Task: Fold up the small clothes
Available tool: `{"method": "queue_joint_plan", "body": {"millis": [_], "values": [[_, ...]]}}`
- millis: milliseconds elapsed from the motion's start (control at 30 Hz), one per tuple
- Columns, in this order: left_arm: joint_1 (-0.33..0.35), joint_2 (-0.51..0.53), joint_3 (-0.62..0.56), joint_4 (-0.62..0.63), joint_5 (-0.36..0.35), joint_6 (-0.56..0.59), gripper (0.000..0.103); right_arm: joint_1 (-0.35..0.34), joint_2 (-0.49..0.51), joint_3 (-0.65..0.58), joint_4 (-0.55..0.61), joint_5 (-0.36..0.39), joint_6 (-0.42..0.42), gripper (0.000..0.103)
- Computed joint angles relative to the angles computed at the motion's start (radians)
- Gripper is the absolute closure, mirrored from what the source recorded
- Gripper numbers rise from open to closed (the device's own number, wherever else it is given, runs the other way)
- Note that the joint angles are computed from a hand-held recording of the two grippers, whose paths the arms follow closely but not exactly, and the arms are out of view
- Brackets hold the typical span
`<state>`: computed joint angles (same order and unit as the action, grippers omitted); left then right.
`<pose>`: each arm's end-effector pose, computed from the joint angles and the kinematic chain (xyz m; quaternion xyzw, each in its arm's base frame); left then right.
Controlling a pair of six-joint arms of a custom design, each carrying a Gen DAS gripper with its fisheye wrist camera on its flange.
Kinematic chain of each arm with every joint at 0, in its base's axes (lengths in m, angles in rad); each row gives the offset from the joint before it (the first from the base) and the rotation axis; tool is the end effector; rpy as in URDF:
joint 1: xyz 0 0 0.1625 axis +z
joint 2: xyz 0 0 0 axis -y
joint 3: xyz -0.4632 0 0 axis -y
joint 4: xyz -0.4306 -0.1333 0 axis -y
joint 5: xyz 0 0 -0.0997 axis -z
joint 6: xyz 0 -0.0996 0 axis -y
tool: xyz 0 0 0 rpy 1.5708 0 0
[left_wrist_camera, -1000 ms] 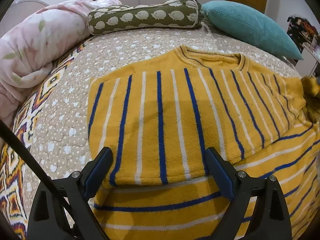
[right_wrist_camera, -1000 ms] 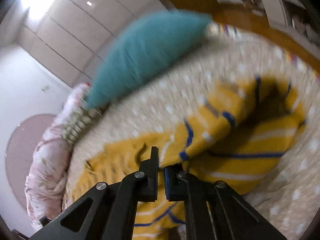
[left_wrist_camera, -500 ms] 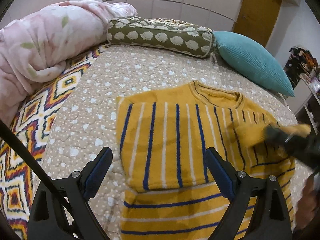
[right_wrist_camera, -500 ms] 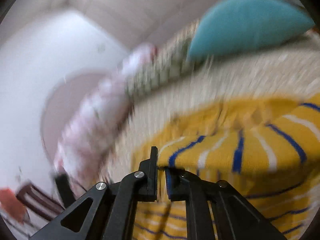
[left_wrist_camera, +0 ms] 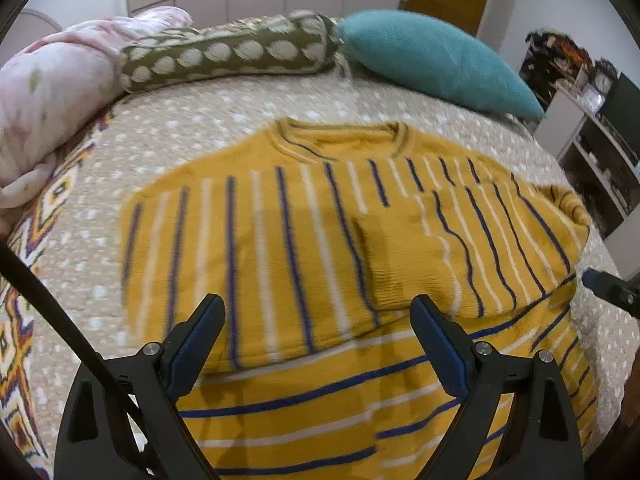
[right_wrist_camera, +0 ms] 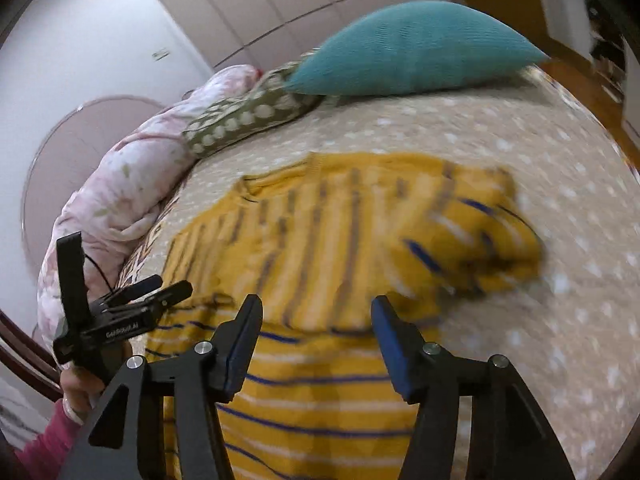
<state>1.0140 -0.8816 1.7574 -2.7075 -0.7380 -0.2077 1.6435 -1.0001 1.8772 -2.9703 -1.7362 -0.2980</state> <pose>-0.1857 -0.6900 0.1502 0.1057 0.9021 -0.2600 0.3277 0.1646 -0.6507 0.1858 0.1565 -0.9502 0.2468 0.1082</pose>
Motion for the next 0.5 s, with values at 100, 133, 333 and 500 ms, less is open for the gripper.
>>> {"method": "queue_joint_plan", "body": {"millis": [100, 133, 333, 500], "values": [[-0.001, 0.042, -0.041, 0.012, 0.018, -0.01, 0.01, -0.039, -0.043, 0.042, 0.005, 0.029, 0.025, 0.041], [-0.002, 0.057, -0.056, 0.012, 0.029, -0.009, 0.01, -0.049, -0.053, 0.053, 0.007, 0.037, 0.026, 0.041], [-0.007, 0.144, -0.158, 0.101, 0.042, 0.039, 0.073, -0.073, -0.086, 0.098, -0.038, 0.043, 0.017, 0.041], [-0.022, 0.12, -0.167, 0.085, 0.019, 0.077, 0.092, -0.078, -0.1, 0.108, -0.095, 0.016, 0.019, 0.036]]}}
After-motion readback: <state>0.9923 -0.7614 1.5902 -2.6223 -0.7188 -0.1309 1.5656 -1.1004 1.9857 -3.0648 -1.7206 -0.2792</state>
